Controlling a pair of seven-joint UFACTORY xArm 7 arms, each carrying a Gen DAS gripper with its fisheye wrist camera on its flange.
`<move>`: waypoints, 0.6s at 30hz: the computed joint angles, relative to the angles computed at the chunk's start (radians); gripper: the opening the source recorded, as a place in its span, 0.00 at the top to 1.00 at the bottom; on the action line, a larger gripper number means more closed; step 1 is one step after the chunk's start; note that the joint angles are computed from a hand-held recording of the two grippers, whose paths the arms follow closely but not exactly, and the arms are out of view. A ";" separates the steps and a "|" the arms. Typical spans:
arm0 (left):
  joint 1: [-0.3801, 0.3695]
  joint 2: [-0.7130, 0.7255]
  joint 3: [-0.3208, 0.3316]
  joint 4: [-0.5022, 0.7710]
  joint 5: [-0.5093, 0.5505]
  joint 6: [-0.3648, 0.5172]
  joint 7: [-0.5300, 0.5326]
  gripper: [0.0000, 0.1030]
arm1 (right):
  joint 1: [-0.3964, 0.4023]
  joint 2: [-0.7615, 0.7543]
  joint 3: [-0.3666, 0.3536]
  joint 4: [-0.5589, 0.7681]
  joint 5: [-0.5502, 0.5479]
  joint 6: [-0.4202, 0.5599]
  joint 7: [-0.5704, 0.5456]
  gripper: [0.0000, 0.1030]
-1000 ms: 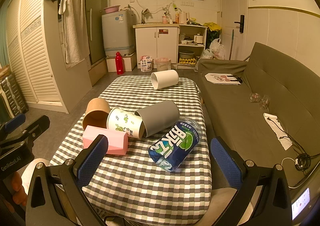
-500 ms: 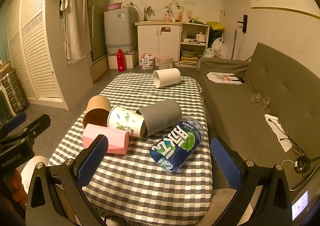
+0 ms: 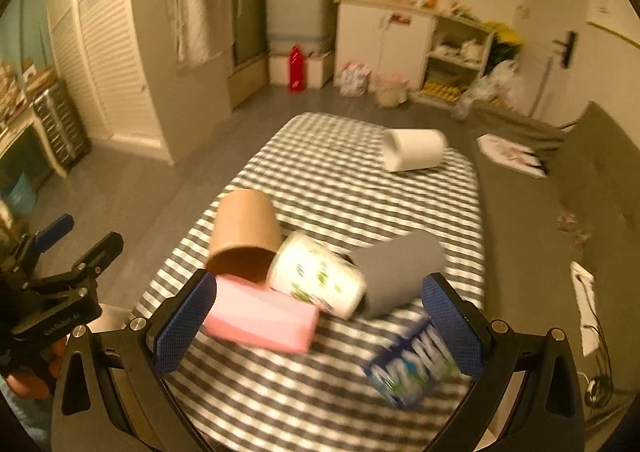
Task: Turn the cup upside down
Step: 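Reach the right tool to the tan paper cup and grasp it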
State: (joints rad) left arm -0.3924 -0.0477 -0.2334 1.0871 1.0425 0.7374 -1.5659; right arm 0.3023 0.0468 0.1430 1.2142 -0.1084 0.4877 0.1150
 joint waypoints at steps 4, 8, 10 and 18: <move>0.027 0.025 0.031 -0.001 -0.029 -0.012 0.023 0.02 | 0.035 0.247 0.016 0.303 0.023 0.204 -0.078 0.00; 0.049 0.050 0.058 -0.012 -0.077 -0.038 0.052 0.02 | 0.090 0.462 0.001 0.572 0.017 0.397 -0.117 0.00; 0.055 0.064 0.067 -0.013 -0.093 -0.043 0.064 0.02 | 0.116 0.546 -0.010 0.678 0.013 0.467 -0.129 0.00; 0.075 0.077 0.098 -0.042 -0.173 -0.134 0.091 0.02 | 0.162 0.730 -0.038 0.940 0.038 0.646 -0.166 0.08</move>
State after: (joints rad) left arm -0.3170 0.0295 -0.1358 1.0449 0.8693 0.6034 -1.4753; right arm 0.4639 0.7772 0.1055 2.1543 -0.0705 1.1340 -0.0505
